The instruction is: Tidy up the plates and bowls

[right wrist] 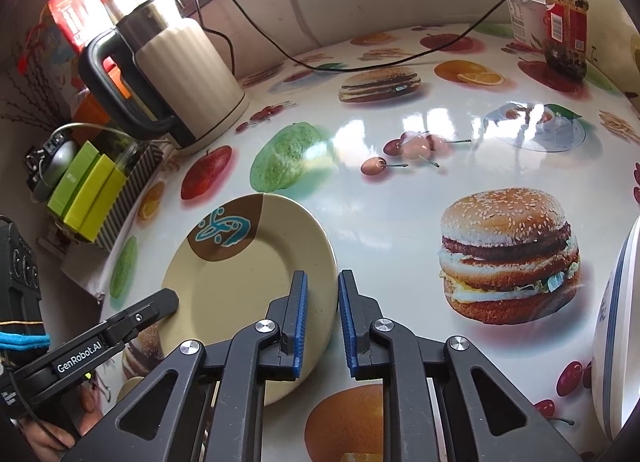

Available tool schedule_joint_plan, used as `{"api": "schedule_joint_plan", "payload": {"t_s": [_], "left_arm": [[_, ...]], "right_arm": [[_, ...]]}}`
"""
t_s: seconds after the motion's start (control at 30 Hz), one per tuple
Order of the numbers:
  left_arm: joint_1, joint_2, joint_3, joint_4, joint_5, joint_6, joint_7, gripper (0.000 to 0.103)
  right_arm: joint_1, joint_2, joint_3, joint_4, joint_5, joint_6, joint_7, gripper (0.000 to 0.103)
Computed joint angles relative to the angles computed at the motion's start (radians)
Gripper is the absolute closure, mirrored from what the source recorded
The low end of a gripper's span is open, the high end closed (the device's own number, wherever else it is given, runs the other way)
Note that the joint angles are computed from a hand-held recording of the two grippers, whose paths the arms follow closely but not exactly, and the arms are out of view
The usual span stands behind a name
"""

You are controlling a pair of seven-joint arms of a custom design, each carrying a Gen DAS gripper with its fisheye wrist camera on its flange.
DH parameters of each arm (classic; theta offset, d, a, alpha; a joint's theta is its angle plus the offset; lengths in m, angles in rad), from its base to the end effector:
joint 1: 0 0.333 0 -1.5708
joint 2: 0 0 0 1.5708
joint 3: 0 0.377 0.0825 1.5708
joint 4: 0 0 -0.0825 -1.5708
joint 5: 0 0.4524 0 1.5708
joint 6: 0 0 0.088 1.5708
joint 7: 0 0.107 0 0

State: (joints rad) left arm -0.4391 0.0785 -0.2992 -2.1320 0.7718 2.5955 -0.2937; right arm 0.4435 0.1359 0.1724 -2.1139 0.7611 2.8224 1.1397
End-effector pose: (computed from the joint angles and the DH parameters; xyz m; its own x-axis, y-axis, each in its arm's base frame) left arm 0.4676 -0.4402 0.4304 0.4038 -0.8465 0.3468 -0.7107 -0.5290 -0.4637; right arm 0.5602 0.3504 0.4229 0.4419 -0.8180 -0.3682 -0.8245 -0.2087 -0.5259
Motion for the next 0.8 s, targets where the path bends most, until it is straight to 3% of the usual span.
{"api": "schedule_joint_plan", "payload": {"t_s": [0.8], "left_arm": [[-0.001,-0.023,-0.003,-0.009,0.033,-0.01,-0.035,0.086]], "right_arm": [[-0.01,-0.023,0.01,-0.008,0.126,-0.008,-0.095,0.087]]}}
